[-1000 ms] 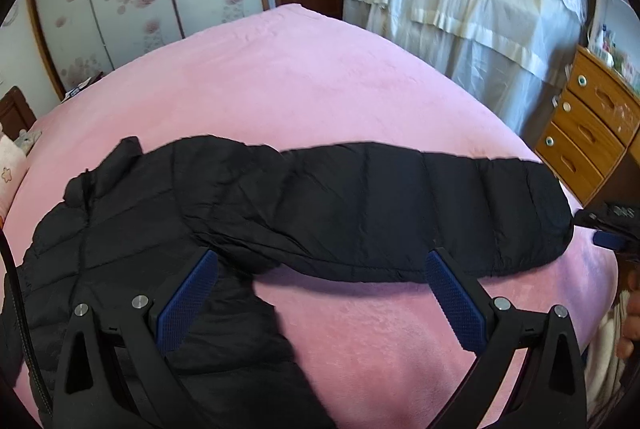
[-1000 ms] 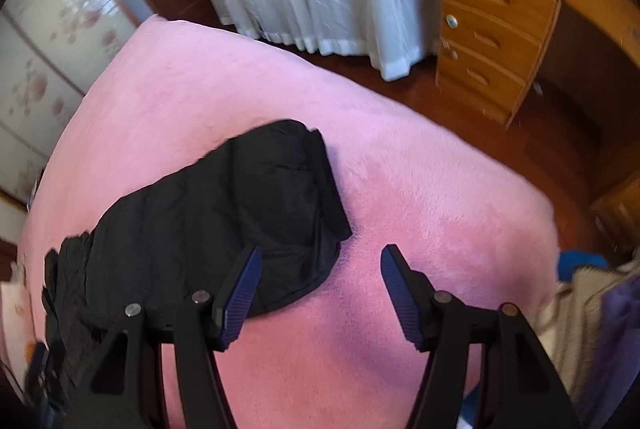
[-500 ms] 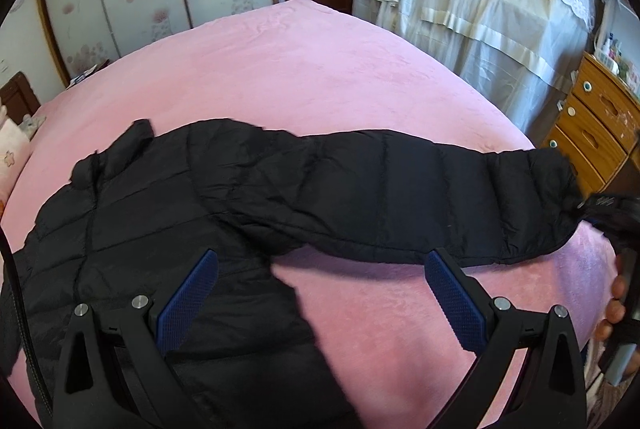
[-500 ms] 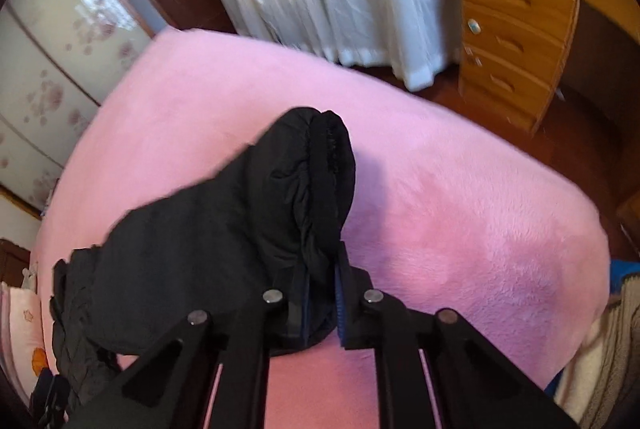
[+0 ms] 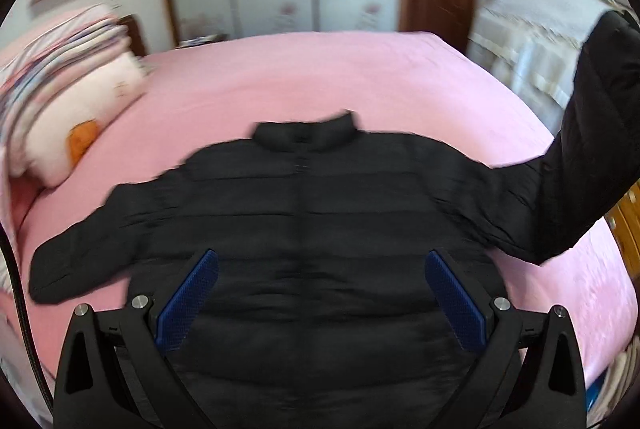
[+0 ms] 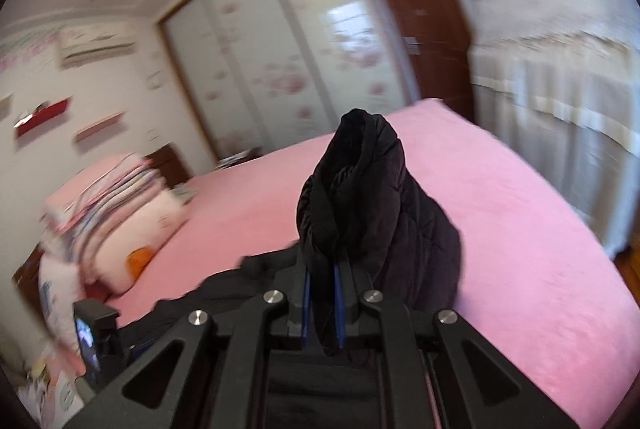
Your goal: Fold large clothes
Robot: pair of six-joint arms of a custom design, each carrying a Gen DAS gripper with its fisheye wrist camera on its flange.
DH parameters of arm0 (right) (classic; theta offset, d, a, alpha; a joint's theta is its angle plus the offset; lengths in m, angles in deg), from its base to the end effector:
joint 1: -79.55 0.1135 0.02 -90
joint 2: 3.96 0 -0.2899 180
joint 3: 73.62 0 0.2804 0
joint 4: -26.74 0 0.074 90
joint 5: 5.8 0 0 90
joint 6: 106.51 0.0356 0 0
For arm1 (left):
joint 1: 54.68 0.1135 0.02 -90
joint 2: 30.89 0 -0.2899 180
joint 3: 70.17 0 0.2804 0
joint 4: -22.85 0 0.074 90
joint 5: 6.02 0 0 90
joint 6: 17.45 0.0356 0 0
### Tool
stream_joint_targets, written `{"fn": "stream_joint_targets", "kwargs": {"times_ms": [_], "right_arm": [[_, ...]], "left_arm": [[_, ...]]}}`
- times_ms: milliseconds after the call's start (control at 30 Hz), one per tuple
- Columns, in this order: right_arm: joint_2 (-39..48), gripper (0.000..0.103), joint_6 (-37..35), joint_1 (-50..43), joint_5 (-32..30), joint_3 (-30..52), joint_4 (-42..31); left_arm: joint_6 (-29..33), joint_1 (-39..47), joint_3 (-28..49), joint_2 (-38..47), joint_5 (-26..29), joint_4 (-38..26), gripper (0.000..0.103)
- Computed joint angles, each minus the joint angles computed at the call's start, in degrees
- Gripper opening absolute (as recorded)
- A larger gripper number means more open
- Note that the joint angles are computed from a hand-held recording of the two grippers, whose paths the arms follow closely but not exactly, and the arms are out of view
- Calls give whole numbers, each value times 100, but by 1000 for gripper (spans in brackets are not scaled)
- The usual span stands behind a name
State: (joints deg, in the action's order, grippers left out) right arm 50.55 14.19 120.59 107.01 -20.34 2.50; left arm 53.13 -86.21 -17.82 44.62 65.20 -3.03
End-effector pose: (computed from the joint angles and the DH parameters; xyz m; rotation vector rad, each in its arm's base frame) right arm 0.1814 0.1396 0.2976 0.0729 2.0003 0.4099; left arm 0.2411 -0.1345 0.2026 0.1041 2.3652 -0.0268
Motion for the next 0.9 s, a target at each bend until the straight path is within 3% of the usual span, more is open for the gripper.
{"fn": "stream_joint_targets", "kwargs": {"times_ms": [133,267,500,567,633,700,800,900], "right_arm": [[1983,9,-270,769,-62,948,570],[3772,9,-505,1084,-315,1882,768],[5682,13,-258,1233,-815,2948,615],[5843,15,-174,1159,-1131,2935,625],[5928,24,35,1040,-1738,2966,540],[5694,25,224,927,-2301,2553,830],[5492,31,325,977,-2096,2371,590],[5146,32,339,1082,-1442,2085,277]], "left_arm": [[472,1231,-466,-696,738,158,102],[945,2287,-796,-738,1448,529,102],[1405,3317,-836,305,2375,1159,102],[1480,3561,-789,613,2659,1263,102],[1520,3718,-715,894,2903,1312,102],[1581,3847,-625,1170,3182,1290,102],[1638,3943,-509,1514,3448,1271,102],[1714,4002,-533,1706,3684,1404,102]]}}
